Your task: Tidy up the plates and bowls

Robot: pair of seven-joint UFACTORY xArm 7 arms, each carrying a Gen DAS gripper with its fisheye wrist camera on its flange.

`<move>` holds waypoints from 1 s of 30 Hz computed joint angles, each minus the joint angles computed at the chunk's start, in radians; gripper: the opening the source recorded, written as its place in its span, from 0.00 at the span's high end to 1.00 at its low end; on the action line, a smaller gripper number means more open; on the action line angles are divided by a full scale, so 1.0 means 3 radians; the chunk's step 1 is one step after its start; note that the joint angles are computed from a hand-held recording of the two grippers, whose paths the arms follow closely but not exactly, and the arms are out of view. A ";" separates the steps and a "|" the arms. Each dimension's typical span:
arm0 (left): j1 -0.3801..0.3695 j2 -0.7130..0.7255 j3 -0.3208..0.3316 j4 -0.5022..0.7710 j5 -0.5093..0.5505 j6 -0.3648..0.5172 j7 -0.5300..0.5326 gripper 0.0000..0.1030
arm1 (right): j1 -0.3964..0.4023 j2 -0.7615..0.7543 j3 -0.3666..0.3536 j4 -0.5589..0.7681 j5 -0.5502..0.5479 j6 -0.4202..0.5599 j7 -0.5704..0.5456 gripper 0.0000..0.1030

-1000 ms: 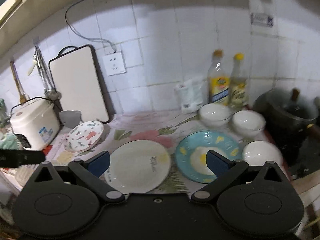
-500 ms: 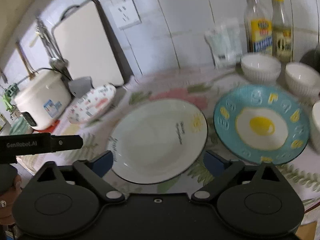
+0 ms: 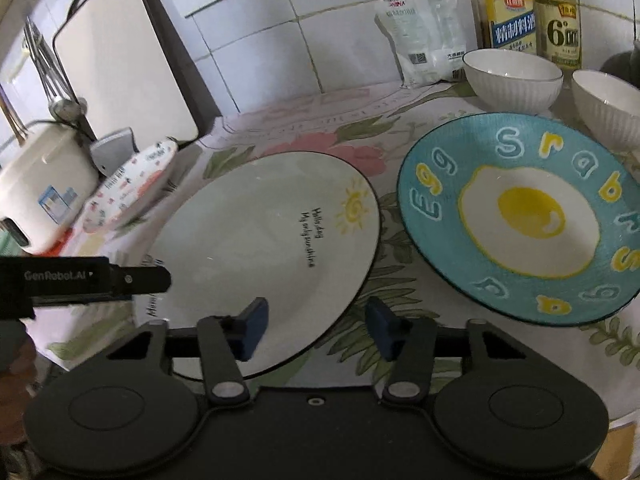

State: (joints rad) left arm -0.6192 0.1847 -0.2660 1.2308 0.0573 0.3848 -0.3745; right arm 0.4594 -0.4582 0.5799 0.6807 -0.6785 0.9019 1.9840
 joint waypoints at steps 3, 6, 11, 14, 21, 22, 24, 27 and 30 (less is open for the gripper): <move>-0.0039 0.0097 0.0043 0.0114 0.0148 0.0172 -0.0025 0.70 | -0.0022 0.0007 0.0003 -0.0015 -0.0062 -0.0004 0.0014 0.56; 0.0170 0.0151 -0.0171 0.0127 -0.0323 0.0184 0.0166 0.76 | -0.0038 0.0029 -0.0015 -0.0025 -0.0055 0.0003 0.0044 0.70; -0.0167 0.0099 0.0111 0.0001 0.0210 0.0010 -0.0379 0.76 | -0.0020 -0.0118 -0.0126 -0.0147 0.0079 -0.0199 0.0109 0.74; -0.0210 0.0109 0.0143 0.0050 0.0458 0.0071 -0.0475 0.75 | -0.0024 -0.0160 -0.0141 -0.0164 0.0140 -0.0240 -0.0080 0.75; -0.0258 -0.0005 0.0226 -0.0047 0.1148 -0.0101 -0.0751 0.75 | -0.0154 -0.0218 -0.0009 -0.0161 0.0011 -0.0317 -0.0115 0.75; -0.0257 -0.0016 0.0237 -0.0040 0.1212 -0.0112 -0.0799 0.75 | -0.0175 -0.0228 -0.0004 -0.0158 -0.0005 -0.0338 -0.0124 0.75; -0.0257 -0.0028 0.0251 0.0013 0.1352 -0.0107 -0.0860 0.75 | -0.0230 -0.0219 0.0004 -0.0114 -0.0038 -0.0348 -0.0168 0.75; -0.0224 0.0026 0.0205 0.0235 0.1330 0.0042 -0.0776 0.75 | -0.0301 -0.0222 -0.0013 -0.0035 -0.0095 -0.0332 -0.0281 0.75; -0.0222 0.0068 0.0198 0.0495 0.1333 0.0180 -0.0664 0.75 | -0.0371 -0.0295 -0.0095 0.0016 -0.0119 -0.0403 -0.0424 0.74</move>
